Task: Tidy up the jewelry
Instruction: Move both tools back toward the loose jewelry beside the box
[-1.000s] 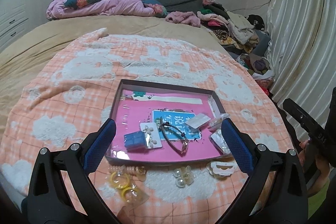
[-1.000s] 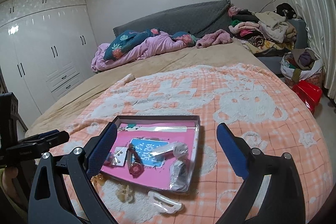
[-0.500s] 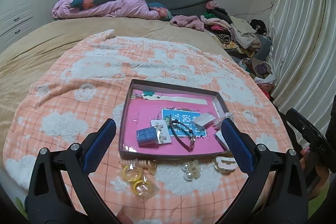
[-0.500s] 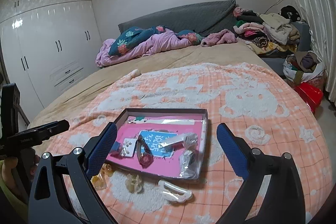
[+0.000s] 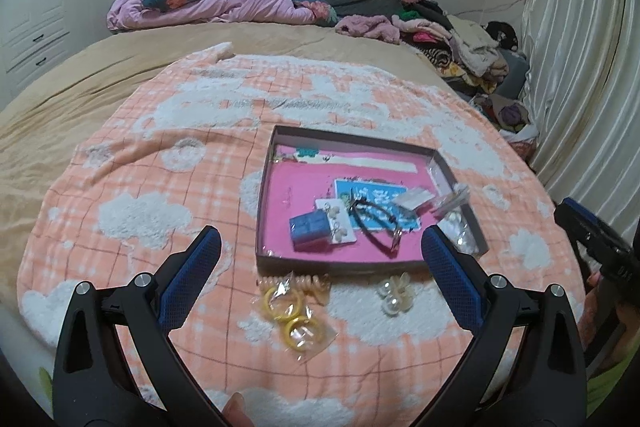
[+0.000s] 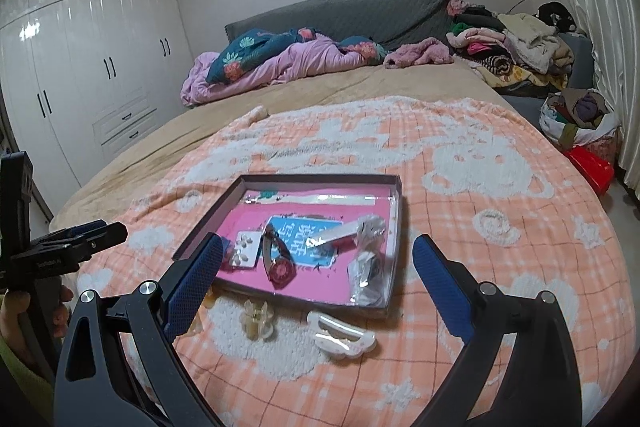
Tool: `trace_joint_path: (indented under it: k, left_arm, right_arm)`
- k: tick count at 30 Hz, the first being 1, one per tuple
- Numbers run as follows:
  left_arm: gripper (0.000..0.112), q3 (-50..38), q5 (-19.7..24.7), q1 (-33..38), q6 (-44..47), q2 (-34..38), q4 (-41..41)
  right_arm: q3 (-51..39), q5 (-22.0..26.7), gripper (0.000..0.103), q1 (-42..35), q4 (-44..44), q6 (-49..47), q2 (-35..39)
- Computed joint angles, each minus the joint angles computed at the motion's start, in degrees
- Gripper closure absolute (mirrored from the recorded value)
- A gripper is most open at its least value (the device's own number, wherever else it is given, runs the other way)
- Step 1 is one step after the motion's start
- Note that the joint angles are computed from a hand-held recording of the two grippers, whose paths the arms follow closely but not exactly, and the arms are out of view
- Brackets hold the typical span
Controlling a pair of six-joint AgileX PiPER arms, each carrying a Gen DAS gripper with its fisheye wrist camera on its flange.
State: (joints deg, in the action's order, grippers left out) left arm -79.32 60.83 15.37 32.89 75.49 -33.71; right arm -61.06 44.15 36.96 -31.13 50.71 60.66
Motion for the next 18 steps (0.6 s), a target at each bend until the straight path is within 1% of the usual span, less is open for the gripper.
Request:
trace_joint_path:
  k: [11, 18]
  left_arm:
    - [0.019, 5.24, -1.23, 2.21, 3.58, -0.11, 0.50]
    - [0.019, 6.95, -1.38, 3.74, 4.81, 0.53, 0.94]
  right_arm:
    - [3.84, -0.19, 0.008, -0.09, 1.54, 1.65, 0.77]
    - [6.19, -0.15, 0.008, 0.21, 2.16, 2.34, 0.83]
